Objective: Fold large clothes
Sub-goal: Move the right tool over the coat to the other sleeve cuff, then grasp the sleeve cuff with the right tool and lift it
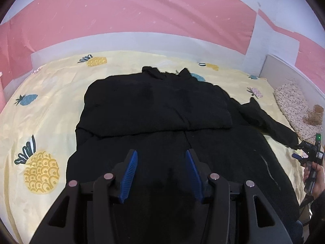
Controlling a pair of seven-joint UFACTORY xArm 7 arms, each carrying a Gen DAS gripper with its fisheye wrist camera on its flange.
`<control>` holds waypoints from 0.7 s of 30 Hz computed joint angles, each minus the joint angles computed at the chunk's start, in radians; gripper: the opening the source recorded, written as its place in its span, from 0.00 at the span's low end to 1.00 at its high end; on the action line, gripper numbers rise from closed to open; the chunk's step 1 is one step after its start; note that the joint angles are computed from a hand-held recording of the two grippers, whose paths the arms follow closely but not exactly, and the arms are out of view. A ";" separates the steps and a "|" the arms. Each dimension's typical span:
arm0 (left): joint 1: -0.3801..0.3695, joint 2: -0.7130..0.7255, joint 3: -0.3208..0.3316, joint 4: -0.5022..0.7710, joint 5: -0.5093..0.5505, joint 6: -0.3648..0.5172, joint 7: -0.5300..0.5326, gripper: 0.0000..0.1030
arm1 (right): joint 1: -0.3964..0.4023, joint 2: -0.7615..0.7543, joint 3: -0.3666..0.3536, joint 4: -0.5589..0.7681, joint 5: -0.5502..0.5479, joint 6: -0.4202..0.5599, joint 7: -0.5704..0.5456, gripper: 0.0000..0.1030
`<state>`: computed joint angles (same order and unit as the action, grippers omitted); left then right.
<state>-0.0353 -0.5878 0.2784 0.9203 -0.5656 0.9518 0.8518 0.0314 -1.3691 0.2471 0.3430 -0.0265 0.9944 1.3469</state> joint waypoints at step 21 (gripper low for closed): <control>0.055 0.142 -0.001 0.035 -0.055 -0.037 0.010 0.50 | -0.226 0.275 0.012 0.303 -0.189 -0.160 -0.105 0.27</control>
